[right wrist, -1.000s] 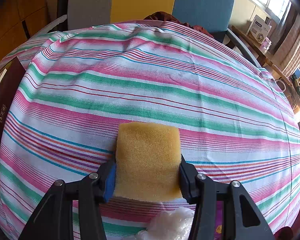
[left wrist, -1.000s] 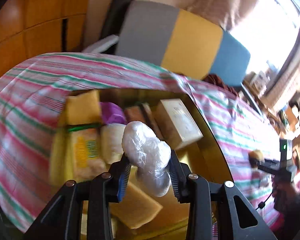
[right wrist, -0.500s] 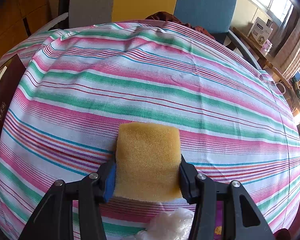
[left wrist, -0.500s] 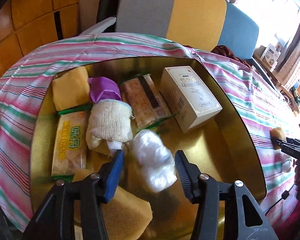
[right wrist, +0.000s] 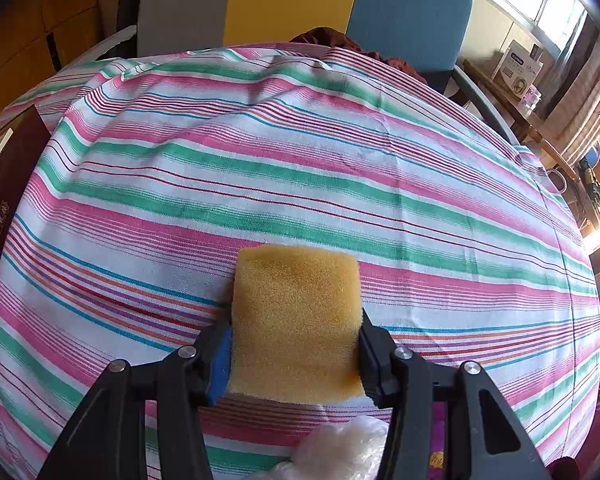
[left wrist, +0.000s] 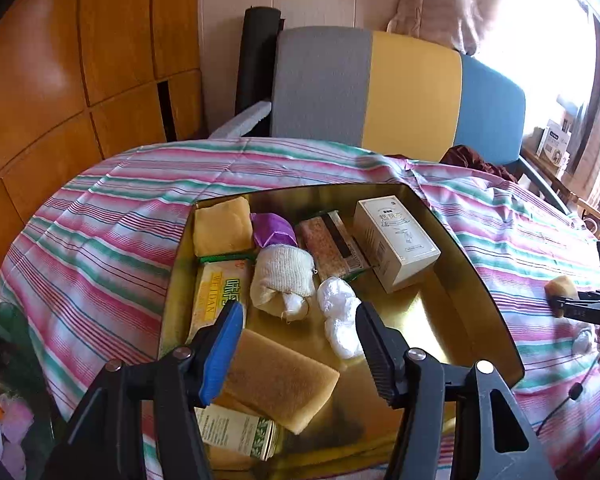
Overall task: Organize objects
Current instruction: 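Carry the yellow sponge into the gold tray and open the right tool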
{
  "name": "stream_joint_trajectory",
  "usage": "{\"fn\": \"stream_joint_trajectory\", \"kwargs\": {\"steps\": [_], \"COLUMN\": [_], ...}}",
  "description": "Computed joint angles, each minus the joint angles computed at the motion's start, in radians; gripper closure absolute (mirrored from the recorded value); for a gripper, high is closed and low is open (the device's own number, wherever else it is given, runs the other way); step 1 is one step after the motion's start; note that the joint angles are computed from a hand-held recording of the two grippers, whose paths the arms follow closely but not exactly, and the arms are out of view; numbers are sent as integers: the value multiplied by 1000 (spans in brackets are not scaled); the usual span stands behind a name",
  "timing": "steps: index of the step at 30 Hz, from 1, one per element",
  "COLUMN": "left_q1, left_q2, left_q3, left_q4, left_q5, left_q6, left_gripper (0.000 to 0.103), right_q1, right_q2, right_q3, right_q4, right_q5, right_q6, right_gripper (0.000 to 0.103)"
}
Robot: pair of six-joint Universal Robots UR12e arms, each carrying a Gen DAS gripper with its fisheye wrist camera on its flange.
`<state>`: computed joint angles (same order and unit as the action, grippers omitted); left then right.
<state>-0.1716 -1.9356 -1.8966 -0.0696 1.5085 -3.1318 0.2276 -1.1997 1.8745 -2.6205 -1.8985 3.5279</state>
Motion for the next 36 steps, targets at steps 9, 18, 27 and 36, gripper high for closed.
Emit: {"fn": "stream_joint_trajectory", "kwargs": {"steps": [9, 18, 27, 36], "left_q1": [12, 34, 70, 75], "left_q2": [30, 35, 36, 38], "left_q3": [-46, -61, -75, -92], "left_q4": [73, 88, 95, 114], "left_q5": [0, 7, 50, 72], "left_q6": [5, -38, -96, -75], "left_gripper": [35, 33, 32, 27], "right_q1": [44, 168, 237, 241], "right_q2": [-37, 35, 141, 190], "right_q3": [-32, -178, -306, -337], "right_q4": [-76, -145, -11, 21], "right_q5": [56, 215, 316, 413], "right_q6": [47, -159, -258, -256], "right_gripper": [51, 51, 49, 38]}}
